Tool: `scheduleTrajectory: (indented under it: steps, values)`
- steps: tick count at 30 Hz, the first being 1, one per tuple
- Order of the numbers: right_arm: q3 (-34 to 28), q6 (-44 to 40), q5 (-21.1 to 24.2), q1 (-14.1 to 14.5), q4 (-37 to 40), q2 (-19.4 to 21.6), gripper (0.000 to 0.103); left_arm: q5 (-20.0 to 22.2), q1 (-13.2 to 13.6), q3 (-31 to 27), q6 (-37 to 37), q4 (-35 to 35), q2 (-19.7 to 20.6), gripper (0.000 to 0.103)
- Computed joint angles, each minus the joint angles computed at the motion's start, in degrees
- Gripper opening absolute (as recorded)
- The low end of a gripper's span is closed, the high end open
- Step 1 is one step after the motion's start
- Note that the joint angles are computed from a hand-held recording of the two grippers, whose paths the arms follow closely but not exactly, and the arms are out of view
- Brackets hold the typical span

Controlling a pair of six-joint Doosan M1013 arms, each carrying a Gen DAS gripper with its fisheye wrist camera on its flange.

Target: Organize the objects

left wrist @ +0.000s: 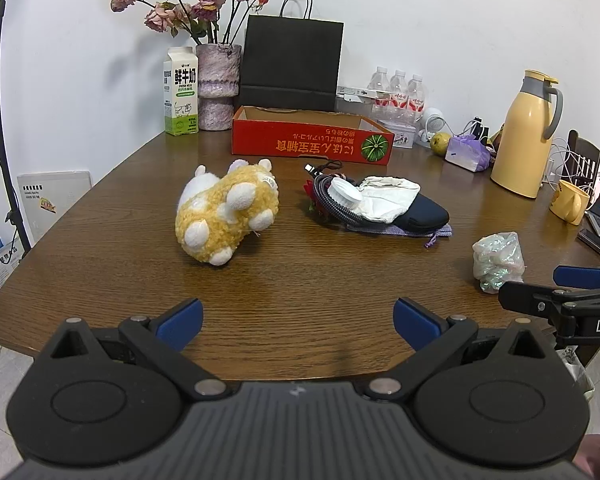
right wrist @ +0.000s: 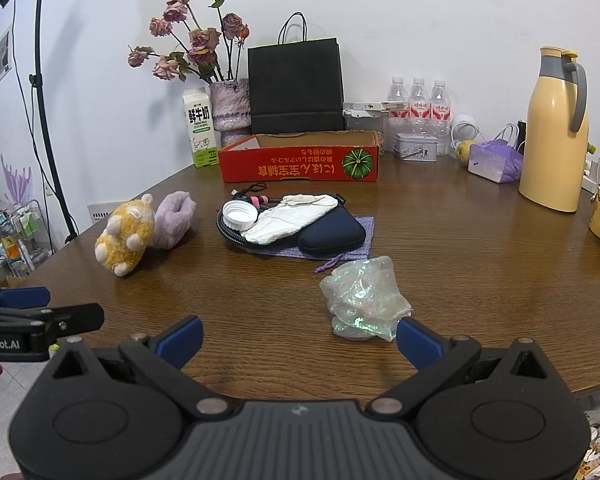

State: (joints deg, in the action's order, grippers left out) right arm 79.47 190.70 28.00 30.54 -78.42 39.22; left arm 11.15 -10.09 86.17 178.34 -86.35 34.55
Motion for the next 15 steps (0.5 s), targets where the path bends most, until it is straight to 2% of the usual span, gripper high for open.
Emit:
scheduleTrajectory:
  steps: [8,15]
  values:
    - [0.0,0.0,0.0,0.0,0.0,0.0,0.103,0.1,0.0,0.0,0.1,-0.2,0.0,0.103]
    - [-0.1,-0.4,0.5,0.0,0.2,0.1,0.103,0.8,0.2,0.3,4.2,-4.3,0.1,0.103]
